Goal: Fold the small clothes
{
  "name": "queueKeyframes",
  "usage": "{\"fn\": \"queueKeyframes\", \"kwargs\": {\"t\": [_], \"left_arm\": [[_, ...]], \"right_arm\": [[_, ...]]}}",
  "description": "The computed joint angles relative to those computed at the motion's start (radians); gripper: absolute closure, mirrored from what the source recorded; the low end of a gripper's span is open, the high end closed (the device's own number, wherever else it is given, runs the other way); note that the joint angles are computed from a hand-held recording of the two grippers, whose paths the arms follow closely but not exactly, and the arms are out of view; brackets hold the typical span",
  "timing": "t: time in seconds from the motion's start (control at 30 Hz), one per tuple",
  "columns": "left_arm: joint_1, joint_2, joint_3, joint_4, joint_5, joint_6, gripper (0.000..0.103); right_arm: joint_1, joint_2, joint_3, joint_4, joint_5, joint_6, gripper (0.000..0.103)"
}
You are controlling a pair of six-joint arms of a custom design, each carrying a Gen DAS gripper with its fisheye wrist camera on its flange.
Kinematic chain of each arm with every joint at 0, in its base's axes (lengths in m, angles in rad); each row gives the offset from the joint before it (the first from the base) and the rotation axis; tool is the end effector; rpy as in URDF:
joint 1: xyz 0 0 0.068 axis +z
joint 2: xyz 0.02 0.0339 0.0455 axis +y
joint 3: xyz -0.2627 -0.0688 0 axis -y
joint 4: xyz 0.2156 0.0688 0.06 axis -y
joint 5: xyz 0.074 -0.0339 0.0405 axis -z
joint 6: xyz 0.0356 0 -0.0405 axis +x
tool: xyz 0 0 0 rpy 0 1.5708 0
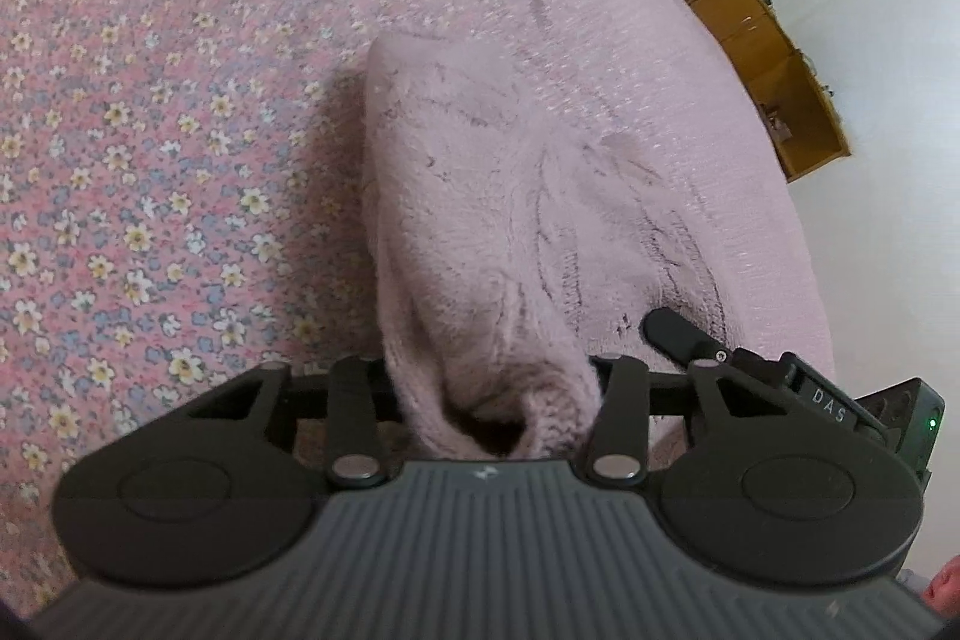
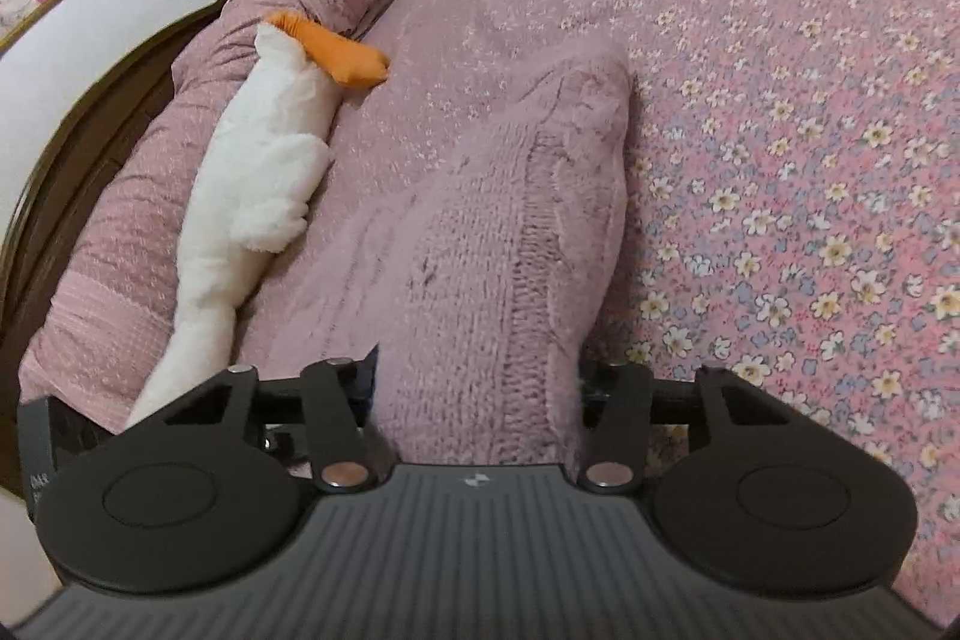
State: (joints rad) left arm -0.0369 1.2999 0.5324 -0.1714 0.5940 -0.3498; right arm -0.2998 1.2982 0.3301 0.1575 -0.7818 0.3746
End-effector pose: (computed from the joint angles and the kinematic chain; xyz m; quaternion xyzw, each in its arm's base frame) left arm 0.2068 -0.0276 0.1766 -0.0518 0.9120 -0.3301 0.2381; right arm 0.1883 -0.0319 0.1510 0.1507 0.8570 0.3664 0.3296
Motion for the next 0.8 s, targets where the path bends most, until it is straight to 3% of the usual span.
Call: {"fn": "queueKeyframes", "kwargs": {"t": [0.17, 0.27, 0.4, 0.53, 0.6, 0.73, 0.8], "left_arm": [[-0.043, -0.084, -0.001, -0.046, 0.026, -0.045, 0.06], [-0.11, -0.127, -0.018, -0.036, 0.031, -0.101, 0.06], [-0.23, -0.17, -0.058, 0.023, 0.01, -0.196, 0.06], [-0.38, -0.176, -0.076, 0.064, -0.06, -0.266, 0.06], [-0.438, -0.171, -0.089, 0.081, -0.091, -0.283, 0.06], [-0.536, -0.134, -0.083, 0.089, -0.173, -0.291, 0.06], [-0.563, -0.116, -0.075, 0.075, -0.216, -0.285, 0.06]], "right_arm": [[-0.096, -0.139, 0.068, -0.237, -0.101, -0.058, 0.05], [-0.183, -0.238, 0.138, -0.467, -0.13, -0.198, 0.05], [-0.406, -0.273, 0.243, -0.838, -0.213, -0.522, 0.05], [-0.692, -0.183, 0.337, -1.23, -0.243, -0.989, 0.05], [-0.829, -0.101, 0.359, -1.367, -0.225, -1.213, 0.05], [-1.013, 0.037, 0.35, -1.45, -0.161, -1.473, 0.05], [-1.049, 0.081, 0.329, -1.415, -0.13, -1.514, 0.049]]}}
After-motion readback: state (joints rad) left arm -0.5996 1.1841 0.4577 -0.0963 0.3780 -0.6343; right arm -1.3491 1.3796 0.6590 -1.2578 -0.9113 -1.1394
